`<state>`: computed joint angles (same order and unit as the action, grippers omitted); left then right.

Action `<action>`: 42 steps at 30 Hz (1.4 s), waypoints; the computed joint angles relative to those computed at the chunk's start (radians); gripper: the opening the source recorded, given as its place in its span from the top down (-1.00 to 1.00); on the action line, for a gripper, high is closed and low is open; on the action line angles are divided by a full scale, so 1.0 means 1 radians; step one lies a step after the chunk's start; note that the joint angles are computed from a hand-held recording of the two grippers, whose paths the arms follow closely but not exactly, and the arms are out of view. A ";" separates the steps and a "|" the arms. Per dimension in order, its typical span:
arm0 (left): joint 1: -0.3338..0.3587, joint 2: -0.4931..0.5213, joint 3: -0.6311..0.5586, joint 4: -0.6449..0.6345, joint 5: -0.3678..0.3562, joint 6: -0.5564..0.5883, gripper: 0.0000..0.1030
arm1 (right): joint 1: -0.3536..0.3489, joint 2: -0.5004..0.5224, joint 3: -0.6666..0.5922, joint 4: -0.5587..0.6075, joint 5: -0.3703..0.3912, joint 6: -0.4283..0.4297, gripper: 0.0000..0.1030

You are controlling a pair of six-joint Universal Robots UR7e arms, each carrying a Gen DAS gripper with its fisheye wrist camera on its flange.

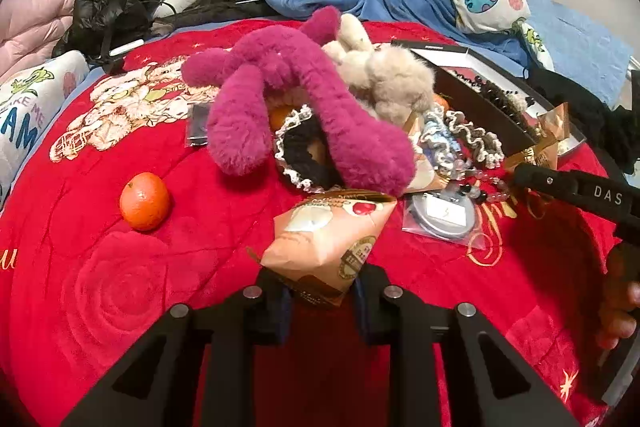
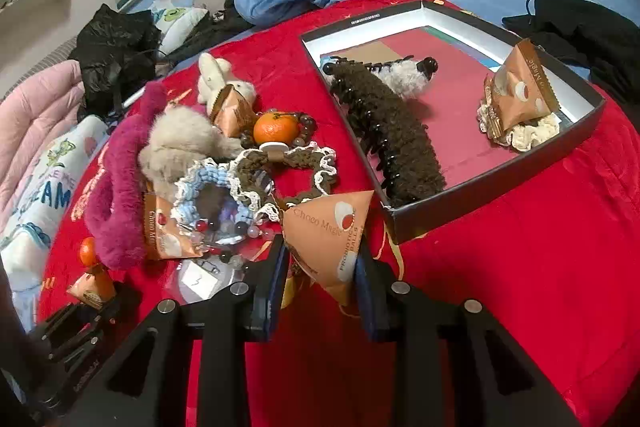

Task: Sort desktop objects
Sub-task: 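Carry both held chocolate packets over the open black box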

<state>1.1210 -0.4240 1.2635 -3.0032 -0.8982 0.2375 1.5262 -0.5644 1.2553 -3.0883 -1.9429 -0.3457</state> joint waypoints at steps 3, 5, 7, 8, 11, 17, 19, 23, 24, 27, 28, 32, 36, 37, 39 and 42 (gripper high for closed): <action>-0.003 -0.005 0.007 0.000 -0.018 -0.003 0.52 | -0.002 -0.013 0.017 -0.009 0.024 0.001 0.43; -0.010 -0.006 0.014 -0.002 -0.025 -0.010 0.52 | -0.006 -0.023 0.027 -0.010 0.044 0.004 0.43; -0.018 0.000 0.015 -0.014 -0.032 -0.007 0.52 | -0.008 -0.032 0.039 -0.019 0.057 0.003 0.43; -0.021 0.002 0.015 -0.010 -0.038 -0.006 0.52 | -0.009 -0.036 0.045 -0.028 0.058 0.000 0.43; -0.036 0.016 0.006 -0.004 -0.049 -0.007 0.52 | -0.017 -0.056 0.070 -0.049 0.079 -0.006 0.43; -0.070 0.062 -0.028 0.018 -0.078 -0.023 0.52 | -0.040 -0.099 0.110 -0.098 0.105 0.003 0.43; -0.081 0.079 -0.042 0.033 -0.094 -0.031 0.52 | -0.051 -0.119 0.129 -0.113 0.116 0.004 0.43; -0.110 0.132 -0.086 0.059 -0.117 -0.039 0.52 | -0.070 -0.158 0.169 -0.158 0.103 -0.009 0.43; -0.118 0.144 -0.096 0.064 -0.126 -0.038 0.52 | -0.077 -0.170 0.182 -0.170 0.100 -0.013 0.43; -0.139 0.177 -0.119 0.083 -0.151 -0.034 0.52 | -0.103 -0.212 0.225 -0.204 0.103 -0.013 0.43; -0.148 0.191 -0.129 0.088 -0.155 -0.029 0.52 | -0.111 -0.224 0.237 -0.216 0.099 -0.013 0.43; -0.169 0.237 -0.176 0.112 -0.150 -0.024 0.52 | -0.144 -0.270 0.282 -0.244 0.097 -0.014 0.43; -0.184 0.261 -0.205 0.120 -0.127 -0.004 0.52 | -0.163 -0.295 0.312 -0.276 0.087 -0.044 0.43; -0.183 0.260 -0.207 0.122 -0.129 -0.002 0.52 | -0.168 -0.300 0.318 -0.282 0.087 -0.052 0.43; -0.183 0.263 -0.216 0.128 -0.125 -0.004 0.51 | -0.171 -0.302 0.321 -0.284 0.083 -0.066 0.43; -0.182 0.271 -0.235 0.135 -0.119 0.000 0.51 | -0.170 -0.297 0.315 -0.283 0.076 -0.082 0.43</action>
